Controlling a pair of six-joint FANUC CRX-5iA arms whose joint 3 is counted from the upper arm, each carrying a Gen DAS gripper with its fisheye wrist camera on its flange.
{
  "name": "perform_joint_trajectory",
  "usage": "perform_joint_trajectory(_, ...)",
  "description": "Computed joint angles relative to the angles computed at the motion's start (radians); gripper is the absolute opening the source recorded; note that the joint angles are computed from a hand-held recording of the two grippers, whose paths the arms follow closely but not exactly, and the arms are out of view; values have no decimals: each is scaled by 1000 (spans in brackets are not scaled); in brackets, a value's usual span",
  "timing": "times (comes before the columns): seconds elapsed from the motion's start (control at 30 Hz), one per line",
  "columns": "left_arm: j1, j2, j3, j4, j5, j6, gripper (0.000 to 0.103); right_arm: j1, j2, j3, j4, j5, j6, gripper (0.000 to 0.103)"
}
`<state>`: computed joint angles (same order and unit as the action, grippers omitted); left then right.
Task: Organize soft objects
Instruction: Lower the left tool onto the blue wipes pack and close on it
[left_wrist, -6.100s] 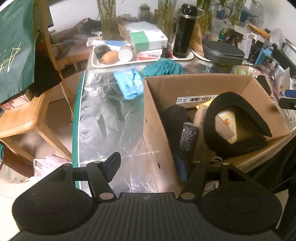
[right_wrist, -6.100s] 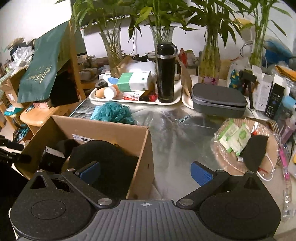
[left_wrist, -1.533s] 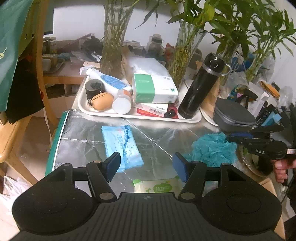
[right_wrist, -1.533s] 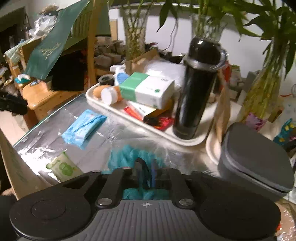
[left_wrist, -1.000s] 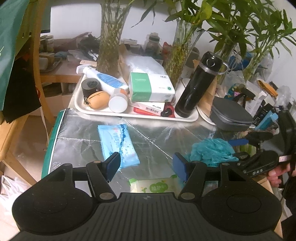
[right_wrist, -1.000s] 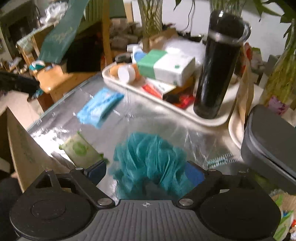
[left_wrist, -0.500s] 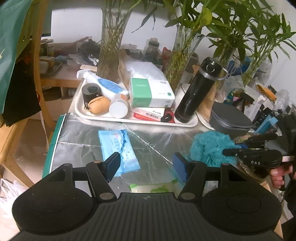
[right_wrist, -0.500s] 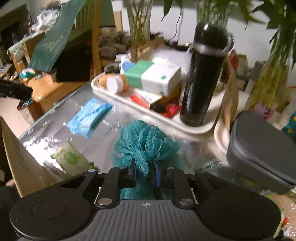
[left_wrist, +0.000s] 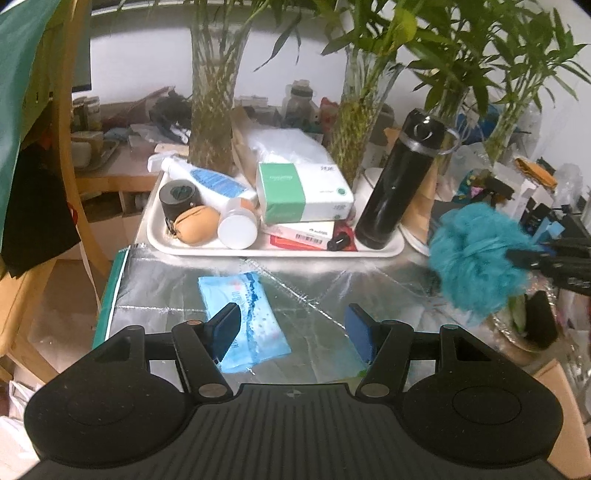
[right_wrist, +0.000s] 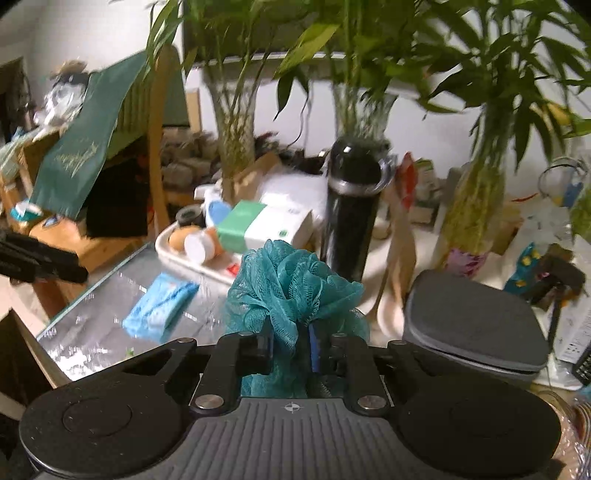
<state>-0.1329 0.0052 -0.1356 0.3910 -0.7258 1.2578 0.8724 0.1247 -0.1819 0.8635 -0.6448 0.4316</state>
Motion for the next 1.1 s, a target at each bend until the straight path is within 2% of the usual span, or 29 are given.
perform_joint_trajectory(0.1, -1, 37, 44, -59, -24, 45, 62, 10, -22, -26, 33, -9, -47, 19)
perform_joint_trajectory(0.17, -1, 69, 88, -103, -57, 93, 62, 15, -31, -38, 53, -17, -72, 19)
perform_joint_trajectory(0.27, 9, 121, 144, -108, -117, 128, 62, 24, -52, -60, 82, -20, -105, 19)
perform_joint_trajectory(0.37, 0, 171, 215, -177, -167, 200, 62, 26, -66, -77, 98, -9, -123, 19)
perform_joint_trajectory(0.5, -6, 239, 286, -220, -211, 230, 68, 27, -70, -82, 100, -10, -120, 19)
perform_joint_trajectory(0.57, -5, 273, 315, -223, -225, 229, 75, 26, -67, -78, 93, -13, -111, 19)
perform_joint_trajectory(0.7, -5, 322, 358, -232, -247, 256, 78, 22, -56, -64, 74, -21, -81, 19)
perform_joint_trajectory(0.87, -10, 377, 405, -234, -288, 260, 78, 21, -49, -52, 51, -19, -51, 19)
perform_joint_trajectory(0.97, -16, 393, 409, -214, -285, 230, 78, 21, -47, -50, 46, -14, -43, 19)
perform_joint_trajectory(1.1, -39, 416, 430, -243, -290, 205, 78, 18, -46, -48, 38, -6, -30, 19)
